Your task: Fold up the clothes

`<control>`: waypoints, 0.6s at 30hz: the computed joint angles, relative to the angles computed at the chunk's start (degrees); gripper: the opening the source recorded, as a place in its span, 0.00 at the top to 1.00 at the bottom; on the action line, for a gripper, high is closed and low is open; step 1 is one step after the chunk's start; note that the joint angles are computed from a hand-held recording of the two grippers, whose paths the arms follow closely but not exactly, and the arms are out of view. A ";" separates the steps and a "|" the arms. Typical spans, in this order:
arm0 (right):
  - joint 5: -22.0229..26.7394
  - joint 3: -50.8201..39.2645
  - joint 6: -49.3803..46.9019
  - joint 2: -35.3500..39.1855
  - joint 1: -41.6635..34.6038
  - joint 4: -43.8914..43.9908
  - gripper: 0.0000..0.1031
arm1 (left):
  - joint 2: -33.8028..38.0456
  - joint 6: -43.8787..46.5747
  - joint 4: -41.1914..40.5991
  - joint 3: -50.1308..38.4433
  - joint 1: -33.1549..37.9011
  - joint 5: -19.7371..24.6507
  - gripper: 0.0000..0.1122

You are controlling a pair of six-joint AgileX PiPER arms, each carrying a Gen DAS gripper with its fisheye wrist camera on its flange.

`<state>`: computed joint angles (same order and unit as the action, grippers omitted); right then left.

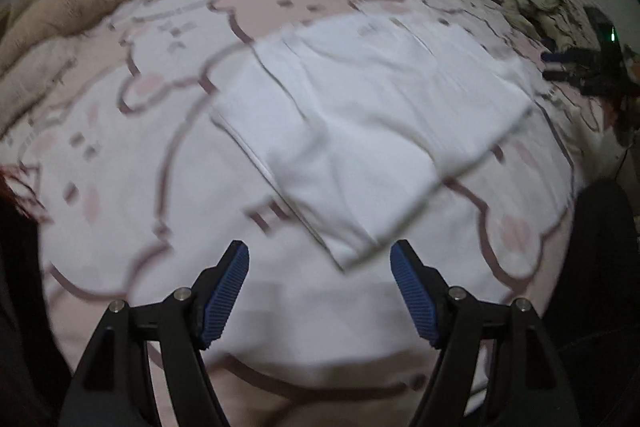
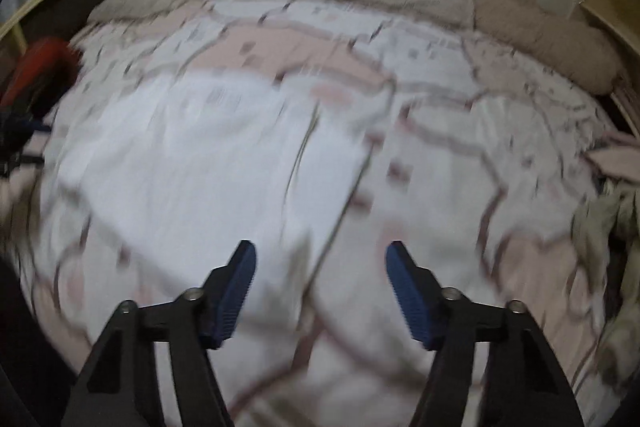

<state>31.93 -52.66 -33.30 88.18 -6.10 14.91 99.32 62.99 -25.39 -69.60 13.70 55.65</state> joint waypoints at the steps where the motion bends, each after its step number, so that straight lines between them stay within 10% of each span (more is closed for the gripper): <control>1: -0.61 2.95 -1.19 -1.18 -0.04 0.61 0.42 | -0.24 -0.47 0.31 1.15 -0.53 -0.94 0.35; 11: -6.93 9.64 -5.77 1.71 0.67 7.11 0.51 | 1.96 -2.32 -1.85 5.40 -3.29 -7.12 0.41; 18: -6.84 6.89 -0.40 5.43 2.72 2.03 0.90 | 2.59 -3.66 -1.12 5.58 -5.38 -11.12 0.90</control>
